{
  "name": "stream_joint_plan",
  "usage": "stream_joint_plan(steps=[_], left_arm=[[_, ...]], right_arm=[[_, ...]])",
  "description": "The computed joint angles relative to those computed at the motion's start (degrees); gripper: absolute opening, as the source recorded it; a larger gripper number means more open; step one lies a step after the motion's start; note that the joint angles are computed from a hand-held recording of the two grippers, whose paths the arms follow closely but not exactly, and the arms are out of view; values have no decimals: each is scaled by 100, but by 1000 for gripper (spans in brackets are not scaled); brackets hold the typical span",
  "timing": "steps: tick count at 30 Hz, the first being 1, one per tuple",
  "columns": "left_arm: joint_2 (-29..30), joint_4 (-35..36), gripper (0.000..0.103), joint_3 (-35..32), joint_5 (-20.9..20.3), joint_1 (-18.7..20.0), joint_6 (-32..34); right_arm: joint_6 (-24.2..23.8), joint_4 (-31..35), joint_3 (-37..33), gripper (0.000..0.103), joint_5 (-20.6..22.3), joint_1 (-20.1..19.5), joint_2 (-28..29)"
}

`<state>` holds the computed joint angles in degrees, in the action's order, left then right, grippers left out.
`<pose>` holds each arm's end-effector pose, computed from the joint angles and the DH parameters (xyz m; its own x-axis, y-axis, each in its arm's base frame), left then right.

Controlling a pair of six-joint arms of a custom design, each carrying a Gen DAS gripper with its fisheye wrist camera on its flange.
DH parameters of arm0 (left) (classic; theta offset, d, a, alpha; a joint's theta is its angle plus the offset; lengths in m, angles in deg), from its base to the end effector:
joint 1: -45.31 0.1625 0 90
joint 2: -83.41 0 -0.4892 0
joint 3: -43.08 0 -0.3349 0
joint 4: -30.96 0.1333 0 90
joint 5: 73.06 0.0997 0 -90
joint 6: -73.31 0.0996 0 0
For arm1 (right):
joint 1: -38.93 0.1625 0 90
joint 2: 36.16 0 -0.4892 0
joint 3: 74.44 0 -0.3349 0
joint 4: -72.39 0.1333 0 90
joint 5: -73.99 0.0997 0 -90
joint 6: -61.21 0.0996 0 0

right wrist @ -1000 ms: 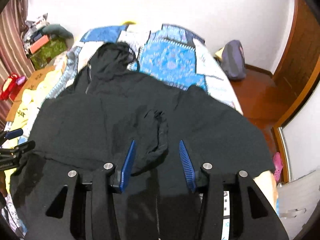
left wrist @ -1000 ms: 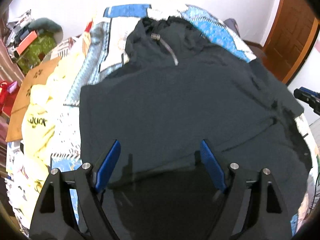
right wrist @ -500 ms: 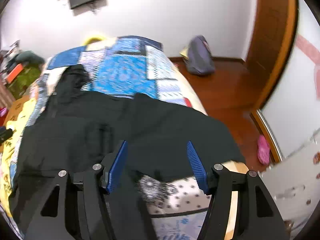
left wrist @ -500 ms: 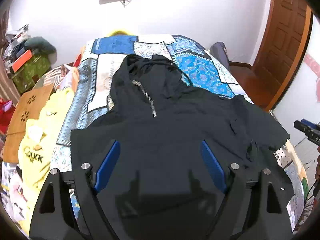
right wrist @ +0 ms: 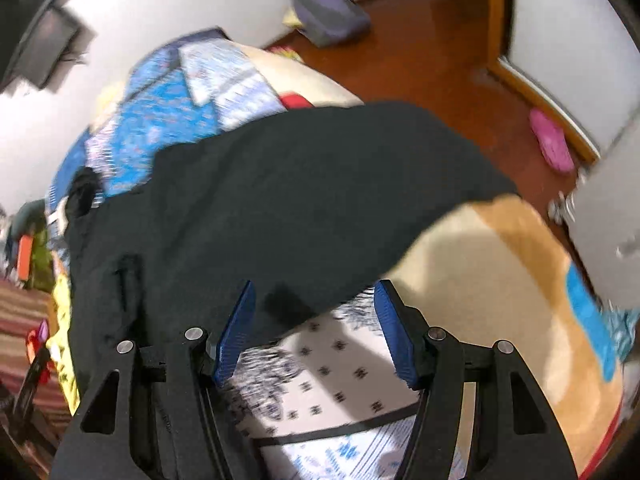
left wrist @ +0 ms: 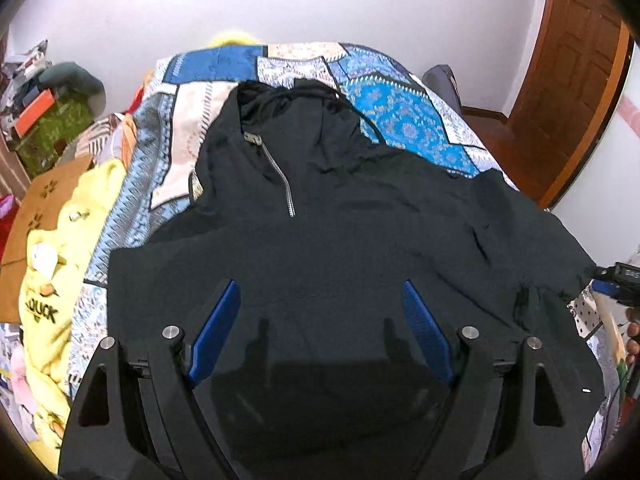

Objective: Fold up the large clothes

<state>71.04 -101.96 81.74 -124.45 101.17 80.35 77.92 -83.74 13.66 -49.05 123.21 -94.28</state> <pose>-0.3410 -0.8512 0.0729 -0.6754 0.3857 -0.6285 0.6252 0.7514 -0.2108 0.0110 -0.6827 0.4020 -0.7451 0.6176 0.2521 0.3077 0.6535 -0.6916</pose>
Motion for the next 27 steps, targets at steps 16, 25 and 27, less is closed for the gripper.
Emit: stream_joint_plan(steps=[16, 25, 27], left_arm=[[-221, -374, 82, 635, 252, 18, -22], [-668, -899, 82, 1353, 424, -5, 146], [-754, -952, 82, 1464, 396, 0, 136]], right_arm=[[-310, -39, -816, 44, -626, -49, 473], [-950, -381, -1001, 13, -821, 326, 408], [-1131, -456, -1099, 10, -691, 459, 418]])
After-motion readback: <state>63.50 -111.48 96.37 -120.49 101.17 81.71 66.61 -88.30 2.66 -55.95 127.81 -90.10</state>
